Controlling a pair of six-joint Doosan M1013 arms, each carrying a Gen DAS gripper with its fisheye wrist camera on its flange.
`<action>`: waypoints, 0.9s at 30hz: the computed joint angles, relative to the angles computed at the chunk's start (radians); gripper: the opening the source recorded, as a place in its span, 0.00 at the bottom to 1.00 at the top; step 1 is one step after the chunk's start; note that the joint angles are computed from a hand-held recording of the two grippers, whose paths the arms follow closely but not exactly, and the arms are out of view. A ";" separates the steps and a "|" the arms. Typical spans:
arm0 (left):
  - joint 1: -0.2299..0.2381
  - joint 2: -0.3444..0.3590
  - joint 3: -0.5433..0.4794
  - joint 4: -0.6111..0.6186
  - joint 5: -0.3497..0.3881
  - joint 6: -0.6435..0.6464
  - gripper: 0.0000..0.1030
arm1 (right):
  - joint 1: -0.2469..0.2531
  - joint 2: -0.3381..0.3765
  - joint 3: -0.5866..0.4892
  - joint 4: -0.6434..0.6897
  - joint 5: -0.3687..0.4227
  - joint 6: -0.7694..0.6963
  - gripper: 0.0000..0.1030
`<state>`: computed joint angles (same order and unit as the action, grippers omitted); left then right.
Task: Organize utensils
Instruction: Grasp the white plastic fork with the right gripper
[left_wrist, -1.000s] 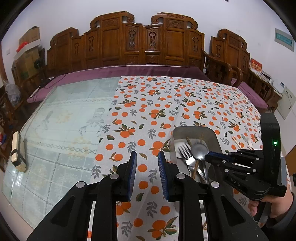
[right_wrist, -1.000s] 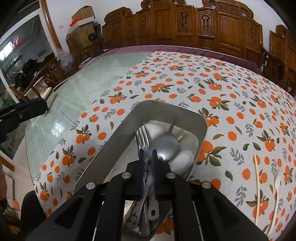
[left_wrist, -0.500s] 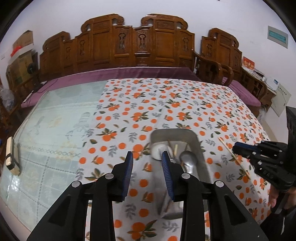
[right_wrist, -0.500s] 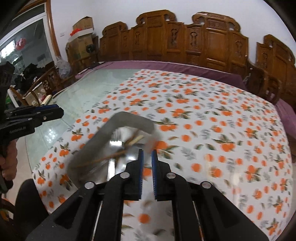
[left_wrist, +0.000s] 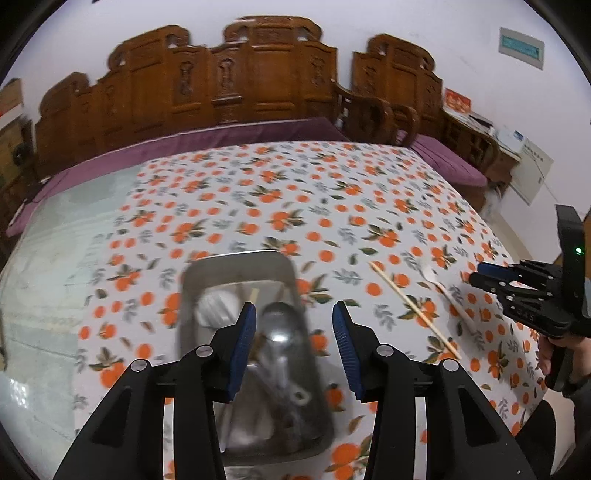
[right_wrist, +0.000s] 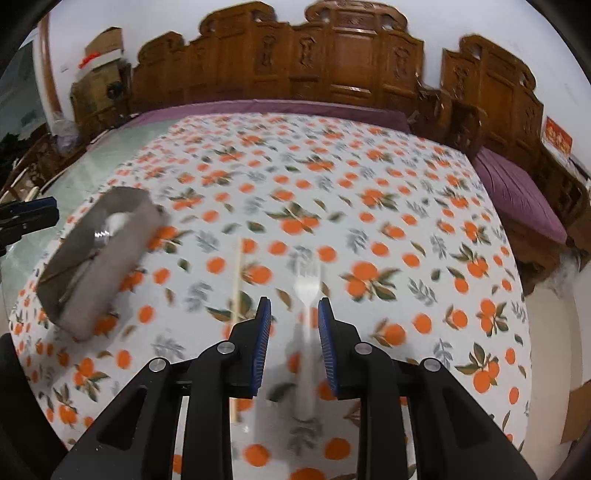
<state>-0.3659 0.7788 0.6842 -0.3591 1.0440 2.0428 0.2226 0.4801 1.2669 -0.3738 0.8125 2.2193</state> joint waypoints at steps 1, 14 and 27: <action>-0.005 0.001 0.000 0.000 0.002 0.002 0.40 | -0.006 0.000 0.007 0.008 -0.007 -0.006 0.28; -0.053 0.022 -0.011 0.022 0.034 0.001 0.40 | -0.018 0.075 -0.051 0.100 0.078 -0.134 0.28; -0.100 0.042 -0.015 0.061 0.060 -0.002 0.40 | -0.031 0.036 0.002 0.094 0.084 -0.132 0.09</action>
<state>-0.4661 0.8207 0.6696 -0.2983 1.1043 2.0406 0.1918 0.5161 1.2688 -0.2796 0.8966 2.0876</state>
